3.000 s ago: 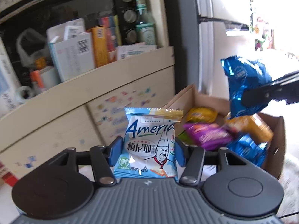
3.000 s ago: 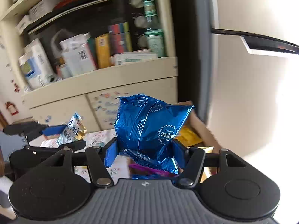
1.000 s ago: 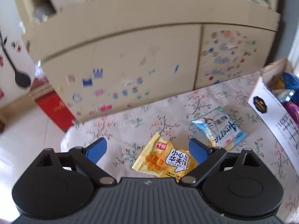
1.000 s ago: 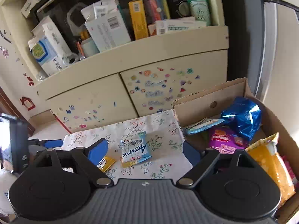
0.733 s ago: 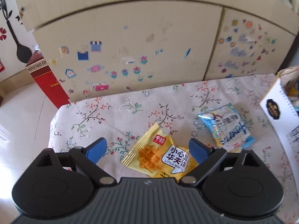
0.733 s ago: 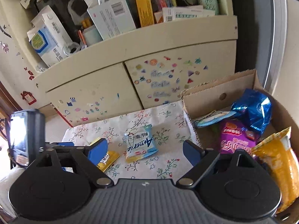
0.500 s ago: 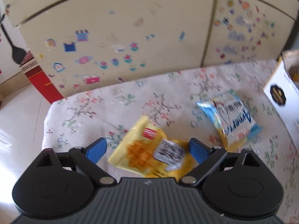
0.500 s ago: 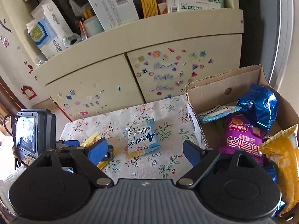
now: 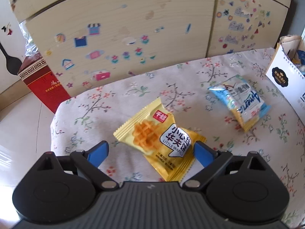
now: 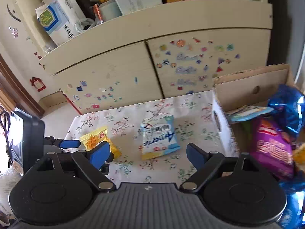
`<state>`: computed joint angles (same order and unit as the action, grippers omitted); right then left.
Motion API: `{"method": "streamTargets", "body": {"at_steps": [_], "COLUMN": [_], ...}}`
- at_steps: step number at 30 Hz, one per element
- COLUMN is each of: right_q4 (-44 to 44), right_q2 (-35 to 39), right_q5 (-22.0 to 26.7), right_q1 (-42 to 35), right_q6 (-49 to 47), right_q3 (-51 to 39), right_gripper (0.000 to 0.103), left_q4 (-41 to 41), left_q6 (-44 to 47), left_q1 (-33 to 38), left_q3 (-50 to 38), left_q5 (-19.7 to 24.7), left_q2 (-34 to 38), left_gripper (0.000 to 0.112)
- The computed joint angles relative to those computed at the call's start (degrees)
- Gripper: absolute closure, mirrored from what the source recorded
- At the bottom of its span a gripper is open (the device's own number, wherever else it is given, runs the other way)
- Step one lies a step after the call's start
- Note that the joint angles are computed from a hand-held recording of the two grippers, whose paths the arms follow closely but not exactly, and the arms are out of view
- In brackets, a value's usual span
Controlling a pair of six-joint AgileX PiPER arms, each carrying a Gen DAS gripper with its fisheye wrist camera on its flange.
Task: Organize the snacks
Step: 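Withdraw both grippers back over the yellow and light-blue packets, then grasp the yellow waffle packet with the left gripper while the right gripper grasps the light-blue America packet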
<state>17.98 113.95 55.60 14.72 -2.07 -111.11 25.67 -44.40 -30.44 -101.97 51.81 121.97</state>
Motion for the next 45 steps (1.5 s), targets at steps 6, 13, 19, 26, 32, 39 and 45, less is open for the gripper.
{"method": "streamTargets", "body": {"at_steps": [6, 13, 19, 26, 32, 39, 45], "right_q4": [-4.35, -8.59, -12.12, -13.34, -14.70, -17.65, -15.16], "right_q2": [4.24, 10.93, 15.71, 18.27, 19.85, 18.11, 16.07], "right_q5": [0.48, 2.75, 4.23, 3.98, 3.76, 0.05, 1.91], "right_q1": [2.70, 5.00, 6.23, 5.93, 5.81, 6.71, 7.03], "right_q6": [-0.63, 1.23, 2.22, 1.82, 1.52, 0.79, -1.97], "right_q3": [-4.16, -12.04, -17.81, -19.97, -20.92, -16.90, -15.10], "right_gripper": [0.012, 0.012, 0.012, 0.015, 0.022, 0.045, 0.046], "left_q4": [-0.96, -6.30, -6.34, -3.00, -4.60, -2.89, -5.27], "left_q6": [0.49, 0.72, -1.76, -3.56, -3.18, -2.01, 3.23], "left_q1": [2.22, 4.57, 4.23, 2.47, 3.32, 2.66, 1.85], "left_q3": [6.88, 8.67, 5.36, -1.05, -0.15, 2.55, 5.22], "left_q5": [-4.56, -7.81, -6.46, 0.47, -0.63, -3.61, -7.56], "left_q2": [-3.71, -5.24, -3.21, 1.19, 0.82, -0.52, -2.74], "left_gripper": [0.016, 0.017, 0.017, 0.011, 0.010, 0.018, 0.050]}}
